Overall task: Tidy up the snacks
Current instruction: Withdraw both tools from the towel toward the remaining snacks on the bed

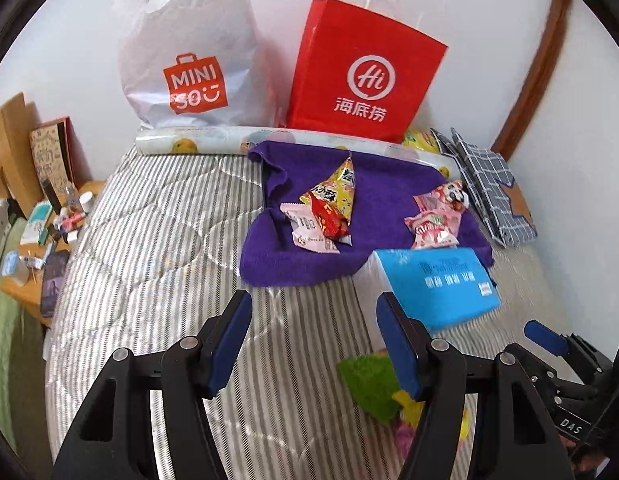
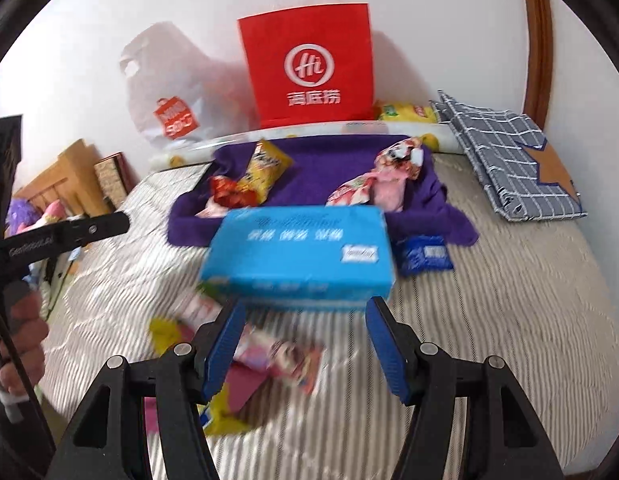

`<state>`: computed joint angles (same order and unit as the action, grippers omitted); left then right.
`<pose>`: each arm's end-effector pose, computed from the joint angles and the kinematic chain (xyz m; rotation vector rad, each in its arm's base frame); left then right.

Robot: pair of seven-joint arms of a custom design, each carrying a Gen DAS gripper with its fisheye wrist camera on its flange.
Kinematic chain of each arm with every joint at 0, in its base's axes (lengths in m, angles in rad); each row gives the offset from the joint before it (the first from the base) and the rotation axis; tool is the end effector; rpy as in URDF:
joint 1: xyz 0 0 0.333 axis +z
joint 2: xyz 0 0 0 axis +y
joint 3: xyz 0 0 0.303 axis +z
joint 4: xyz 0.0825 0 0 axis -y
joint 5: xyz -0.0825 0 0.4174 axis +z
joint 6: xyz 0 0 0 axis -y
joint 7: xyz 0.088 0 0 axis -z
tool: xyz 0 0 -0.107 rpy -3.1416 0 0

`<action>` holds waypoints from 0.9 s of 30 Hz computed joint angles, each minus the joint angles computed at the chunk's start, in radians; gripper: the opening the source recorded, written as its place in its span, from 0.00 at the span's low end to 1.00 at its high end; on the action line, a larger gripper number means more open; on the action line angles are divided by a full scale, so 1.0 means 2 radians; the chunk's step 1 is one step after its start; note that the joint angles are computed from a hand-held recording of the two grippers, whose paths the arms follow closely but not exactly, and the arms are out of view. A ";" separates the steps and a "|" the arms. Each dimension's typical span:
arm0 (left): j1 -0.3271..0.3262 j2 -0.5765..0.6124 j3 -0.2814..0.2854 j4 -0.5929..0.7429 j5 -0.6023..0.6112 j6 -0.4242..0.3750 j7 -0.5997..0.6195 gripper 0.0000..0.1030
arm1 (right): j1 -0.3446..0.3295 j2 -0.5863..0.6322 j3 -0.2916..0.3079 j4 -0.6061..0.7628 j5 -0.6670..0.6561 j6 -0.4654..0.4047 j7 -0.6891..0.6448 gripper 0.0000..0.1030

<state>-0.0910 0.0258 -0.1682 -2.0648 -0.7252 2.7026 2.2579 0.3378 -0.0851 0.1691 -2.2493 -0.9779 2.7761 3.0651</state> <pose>0.6079 -0.1372 0.4537 -1.5394 2.2619 -1.0492 0.4814 0.3101 0.4226 -1.5650 1.8350 -0.6179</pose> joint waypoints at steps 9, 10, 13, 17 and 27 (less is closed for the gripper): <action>0.000 -0.015 0.009 -0.009 -0.035 -0.025 0.040 0.62 | 0.005 0.012 -0.005 -0.010 0.065 0.041 -0.047 0.56; 0.000 -0.015 0.009 -0.007 -0.035 -0.028 0.041 0.62 | 0.005 0.015 -0.005 -0.008 0.067 0.045 -0.050 0.56; 0.000 -0.013 0.008 -0.004 -0.030 -0.034 0.040 0.62 | 0.010 0.029 -0.008 0.002 0.082 0.051 -0.077 0.56; -0.001 -0.017 0.008 -0.007 -0.029 -0.038 0.047 0.62 | 0.019 0.050 -0.015 0.019 0.089 0.042 -0.103 0.56; -0.008 -0.021 0.007 -0.020 0.013 -0.021 0.002 0.62 | 0.039 0.083 -0.046 0.039 0.106 0.034 -0.146 0.25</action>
